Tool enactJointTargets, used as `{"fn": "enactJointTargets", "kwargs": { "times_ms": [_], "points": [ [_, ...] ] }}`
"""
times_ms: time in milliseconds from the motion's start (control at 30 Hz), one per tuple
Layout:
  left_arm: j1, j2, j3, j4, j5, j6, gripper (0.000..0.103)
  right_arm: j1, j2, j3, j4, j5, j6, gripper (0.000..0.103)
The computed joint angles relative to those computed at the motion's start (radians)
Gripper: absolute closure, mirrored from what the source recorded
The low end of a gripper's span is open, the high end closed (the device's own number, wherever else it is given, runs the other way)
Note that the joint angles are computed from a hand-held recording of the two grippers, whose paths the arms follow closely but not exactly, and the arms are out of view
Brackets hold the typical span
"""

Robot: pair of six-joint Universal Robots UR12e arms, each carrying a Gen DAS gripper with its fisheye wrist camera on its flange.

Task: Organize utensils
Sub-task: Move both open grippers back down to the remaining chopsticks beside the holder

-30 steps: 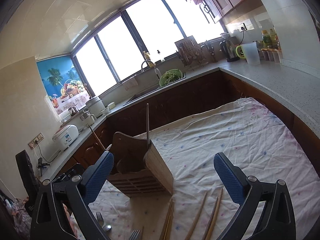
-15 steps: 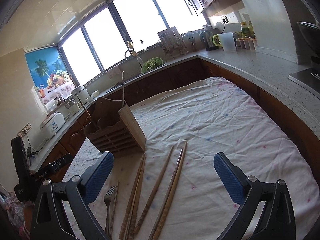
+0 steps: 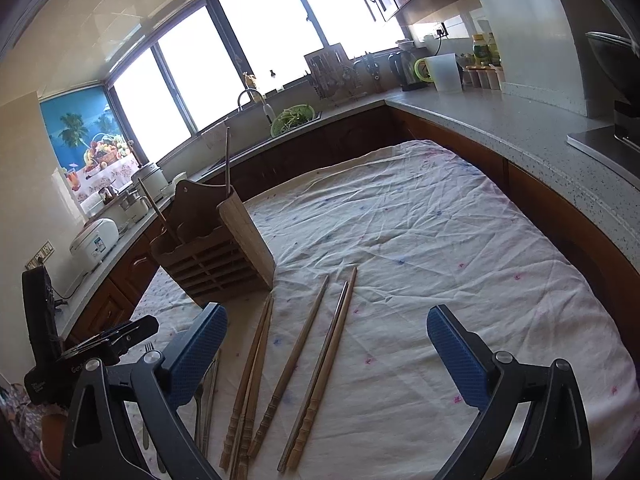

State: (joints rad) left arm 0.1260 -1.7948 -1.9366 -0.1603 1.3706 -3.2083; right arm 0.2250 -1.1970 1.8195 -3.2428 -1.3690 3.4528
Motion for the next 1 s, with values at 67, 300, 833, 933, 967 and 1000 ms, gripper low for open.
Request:
{"fn": "enactJointTargets", "kwargs": {
  "times_ms": [67,300,833,933,967,1000],
  "points": [
    [-0.005,-0.008,0.013,-0.026,0.0,0.016,0.008,0.0,0.001,-0.004,0.006,-0.008,-0.001,0.003],
    [-0.021,-0.043,0.063,-0.107,-0.007,0.05,0.019,-0.001,0.014,-0.032,0.052,-0.021,-0.008,0.032],
    [-0.068,-0.152,0.214,-0.3,0.019,0.115,0.057,0.003,0.118,-0.197,0.298,0.015,-0.052,0.069],
    [-0.074,-0.169,0.233,-0.325,0.028,0.124,0.068,0.004,0.139,-0.227,0.337,0.013,-0.059,0.073],
    [-0.075,-0.174,0.239,-0.333,0.03,0.128,0.07,0.004,0.146,-0.236,0.351,0.011,-0.061,0.074],
    [-0.077,-0.179,0.244,-0.34,0.039,0.132,0.075,0.004,0.153,-0.245,0.361,0.012,-0.062,0.076]
  ]
}}
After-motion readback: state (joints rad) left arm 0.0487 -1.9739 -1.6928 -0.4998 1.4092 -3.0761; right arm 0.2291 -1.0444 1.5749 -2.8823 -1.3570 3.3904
